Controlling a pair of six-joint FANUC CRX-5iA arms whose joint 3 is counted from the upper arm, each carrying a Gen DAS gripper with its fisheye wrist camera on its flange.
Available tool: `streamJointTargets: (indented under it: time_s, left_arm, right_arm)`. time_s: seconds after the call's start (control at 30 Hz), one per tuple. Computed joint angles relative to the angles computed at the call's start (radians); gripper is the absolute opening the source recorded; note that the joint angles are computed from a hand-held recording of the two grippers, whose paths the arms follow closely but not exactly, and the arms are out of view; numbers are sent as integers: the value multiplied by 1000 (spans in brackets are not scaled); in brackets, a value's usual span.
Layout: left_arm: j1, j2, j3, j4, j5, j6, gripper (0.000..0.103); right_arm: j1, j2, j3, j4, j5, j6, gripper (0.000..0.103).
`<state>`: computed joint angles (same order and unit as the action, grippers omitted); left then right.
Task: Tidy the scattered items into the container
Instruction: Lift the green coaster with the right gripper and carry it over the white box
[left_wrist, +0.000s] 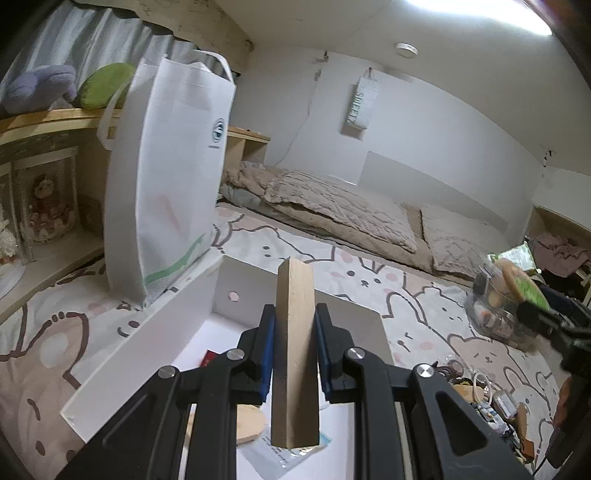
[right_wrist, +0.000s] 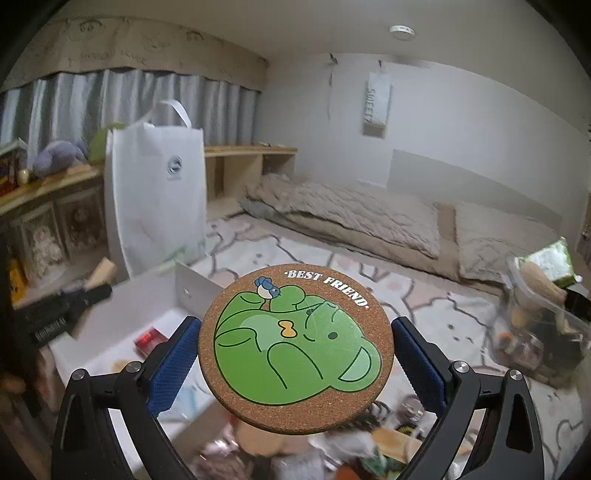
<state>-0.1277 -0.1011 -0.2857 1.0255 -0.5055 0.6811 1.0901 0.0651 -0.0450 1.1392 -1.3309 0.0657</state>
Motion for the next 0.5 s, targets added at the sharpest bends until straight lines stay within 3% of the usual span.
streamJointTargets:
  time_s: [0.27,0.5]
  left_arm:
    - [20,2,5,-45,8,36,20]
    - [25,17,23,-97,-9,56,20]
  right_arm:
    - [-50,58,91,-10,151,33,100]
    - [-122,110,164,-192,313,64,100]
